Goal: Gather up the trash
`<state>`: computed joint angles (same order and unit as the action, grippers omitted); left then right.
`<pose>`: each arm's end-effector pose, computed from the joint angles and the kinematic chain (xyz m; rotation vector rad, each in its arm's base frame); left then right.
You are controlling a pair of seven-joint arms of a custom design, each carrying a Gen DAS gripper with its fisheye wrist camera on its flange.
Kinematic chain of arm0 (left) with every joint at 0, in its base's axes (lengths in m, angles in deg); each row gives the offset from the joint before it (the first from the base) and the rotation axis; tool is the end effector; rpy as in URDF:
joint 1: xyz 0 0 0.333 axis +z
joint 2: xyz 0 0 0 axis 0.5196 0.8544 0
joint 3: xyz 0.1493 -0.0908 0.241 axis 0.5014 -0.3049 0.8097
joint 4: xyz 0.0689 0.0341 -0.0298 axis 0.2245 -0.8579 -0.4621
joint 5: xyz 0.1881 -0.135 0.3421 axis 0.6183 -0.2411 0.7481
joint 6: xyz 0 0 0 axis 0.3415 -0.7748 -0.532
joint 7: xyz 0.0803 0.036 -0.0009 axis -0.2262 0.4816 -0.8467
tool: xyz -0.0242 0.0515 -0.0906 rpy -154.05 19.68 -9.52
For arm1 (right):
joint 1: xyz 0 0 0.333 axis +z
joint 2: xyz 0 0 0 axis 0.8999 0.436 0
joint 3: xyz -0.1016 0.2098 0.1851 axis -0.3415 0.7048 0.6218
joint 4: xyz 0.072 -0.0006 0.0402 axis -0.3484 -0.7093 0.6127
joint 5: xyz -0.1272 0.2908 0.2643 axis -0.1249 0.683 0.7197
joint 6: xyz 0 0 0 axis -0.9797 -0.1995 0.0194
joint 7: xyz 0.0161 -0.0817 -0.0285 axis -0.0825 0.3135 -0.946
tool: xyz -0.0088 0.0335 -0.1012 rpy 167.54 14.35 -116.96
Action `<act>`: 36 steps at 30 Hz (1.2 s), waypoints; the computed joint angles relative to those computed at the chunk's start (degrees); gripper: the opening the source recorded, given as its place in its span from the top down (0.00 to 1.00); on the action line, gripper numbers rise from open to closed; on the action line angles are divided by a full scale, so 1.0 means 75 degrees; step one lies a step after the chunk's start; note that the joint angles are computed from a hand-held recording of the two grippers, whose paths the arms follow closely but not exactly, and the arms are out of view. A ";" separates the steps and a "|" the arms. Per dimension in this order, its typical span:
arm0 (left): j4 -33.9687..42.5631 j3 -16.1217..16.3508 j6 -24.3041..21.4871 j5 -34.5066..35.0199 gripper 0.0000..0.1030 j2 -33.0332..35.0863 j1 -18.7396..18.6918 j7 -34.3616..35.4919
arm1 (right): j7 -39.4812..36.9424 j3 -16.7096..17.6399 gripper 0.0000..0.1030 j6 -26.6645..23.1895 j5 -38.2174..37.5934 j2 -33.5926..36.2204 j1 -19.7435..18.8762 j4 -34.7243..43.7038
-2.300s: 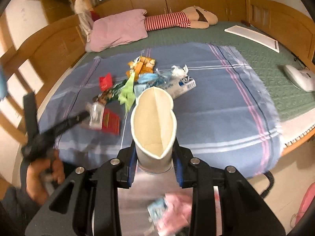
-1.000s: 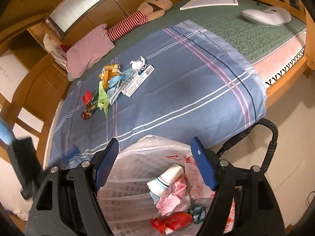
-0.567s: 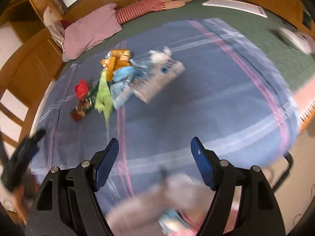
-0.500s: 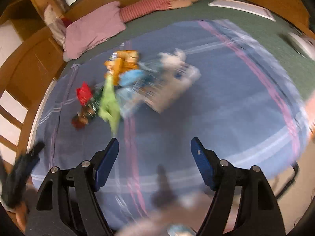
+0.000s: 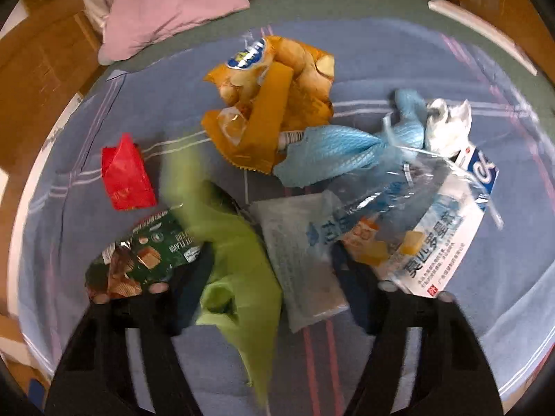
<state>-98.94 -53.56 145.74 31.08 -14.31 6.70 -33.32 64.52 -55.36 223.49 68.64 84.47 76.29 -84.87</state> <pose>0.5892 -0.3417 0.3600 -2.2557 1.5426 -1.1183 0.7103 0.1022 0.2818 -1.7392 2.0330 -0.3486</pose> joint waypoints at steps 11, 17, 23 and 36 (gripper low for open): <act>-0.0166 0.0237 0.0267 -0.0294 0.04 -0.0020 -0.0131 -0.0316 | -0.3840 0.1999 0.79 -0.1030 0.3134 -0.1253 -0.1778 -0.1494; -0.0142 0.0239 0.0186 -0.0176 0.04 -0.0023 -0.0143 -0.0458 | -0.5907 0.2102 0.78 -0.1918 0.4532 -0.2324 -0.1849 -0.2683; -0.0201 -0.0054 0.0552 -0.0663 0.03 0.0130 0.0210 -0.0317 | -0.7020 0.1716 0.58 -0.1245 0.6407 -0.3397 -0.1697 -0.3540; -0.0197 -0.0420 0.0523 -0.2082 0.03 0.0328 0.0454 0.0567 | -0.1992 0.0367 0.32 0.0156 0.3499 -0.2403 -0.0418 -0.2895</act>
<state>-100.41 -56.71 149.66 15.46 -11.85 10.11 -29.07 49.58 -52.61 224.66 94.88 66.45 73.15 -106.59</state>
